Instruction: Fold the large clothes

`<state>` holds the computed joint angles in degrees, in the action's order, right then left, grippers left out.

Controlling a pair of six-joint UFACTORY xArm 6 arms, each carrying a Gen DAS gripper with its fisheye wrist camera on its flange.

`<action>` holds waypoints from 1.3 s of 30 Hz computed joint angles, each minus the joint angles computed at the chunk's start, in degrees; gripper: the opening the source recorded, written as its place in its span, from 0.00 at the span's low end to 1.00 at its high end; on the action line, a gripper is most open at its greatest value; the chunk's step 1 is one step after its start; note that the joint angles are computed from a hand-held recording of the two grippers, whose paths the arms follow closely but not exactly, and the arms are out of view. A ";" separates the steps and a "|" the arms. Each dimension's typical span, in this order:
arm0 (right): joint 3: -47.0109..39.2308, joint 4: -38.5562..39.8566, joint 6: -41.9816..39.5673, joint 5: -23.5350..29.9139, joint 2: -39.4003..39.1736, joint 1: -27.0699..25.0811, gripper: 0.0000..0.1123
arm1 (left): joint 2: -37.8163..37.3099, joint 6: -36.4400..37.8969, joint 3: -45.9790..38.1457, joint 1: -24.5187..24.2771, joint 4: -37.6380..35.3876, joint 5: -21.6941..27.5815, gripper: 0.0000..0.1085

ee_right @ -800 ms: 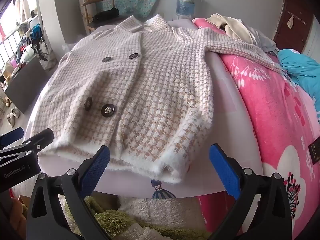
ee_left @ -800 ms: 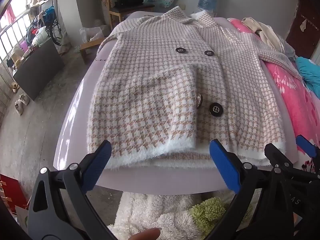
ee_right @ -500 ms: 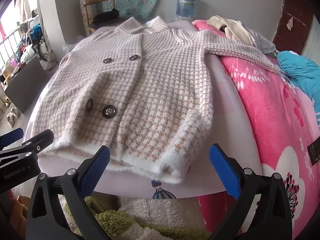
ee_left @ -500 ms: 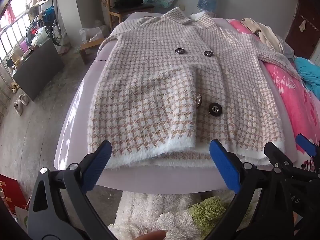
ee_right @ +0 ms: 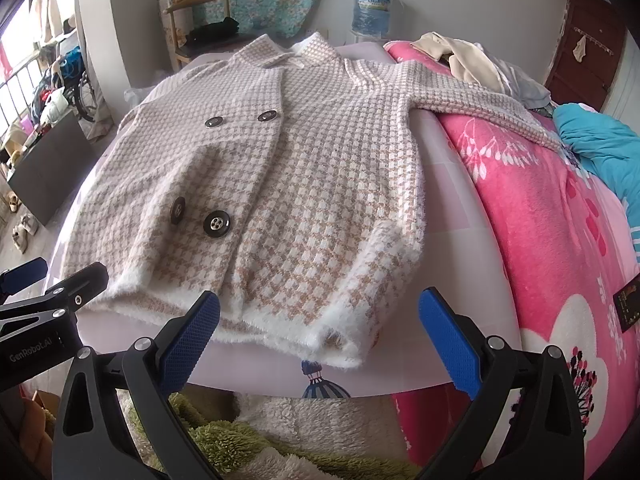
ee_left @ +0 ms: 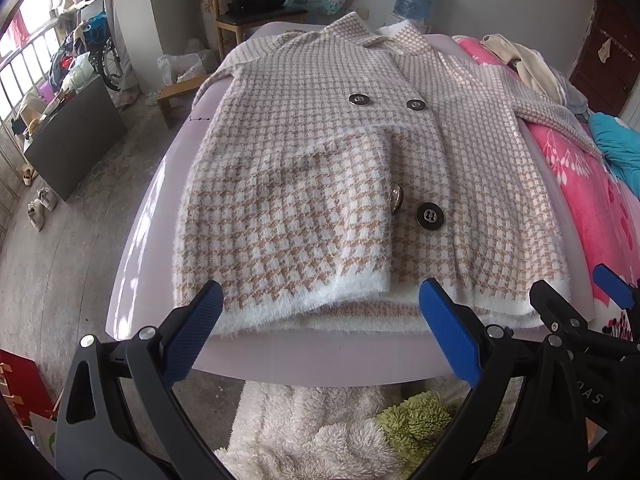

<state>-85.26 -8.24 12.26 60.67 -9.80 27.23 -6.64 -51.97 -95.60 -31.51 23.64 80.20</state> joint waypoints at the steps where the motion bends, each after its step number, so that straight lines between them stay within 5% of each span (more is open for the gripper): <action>1: 0.01 0.00 0.04 0.07 -0.07 -0.01 0.86 | 0.00 0.03 0.07 0.02 -0.03 -0.08 0.87; 39: -0.24 -0.15 -0.33 0.16 0.02 0.03 0.86 | -0.13 0.04 0.82 0.17 0.02 -0.57 0.87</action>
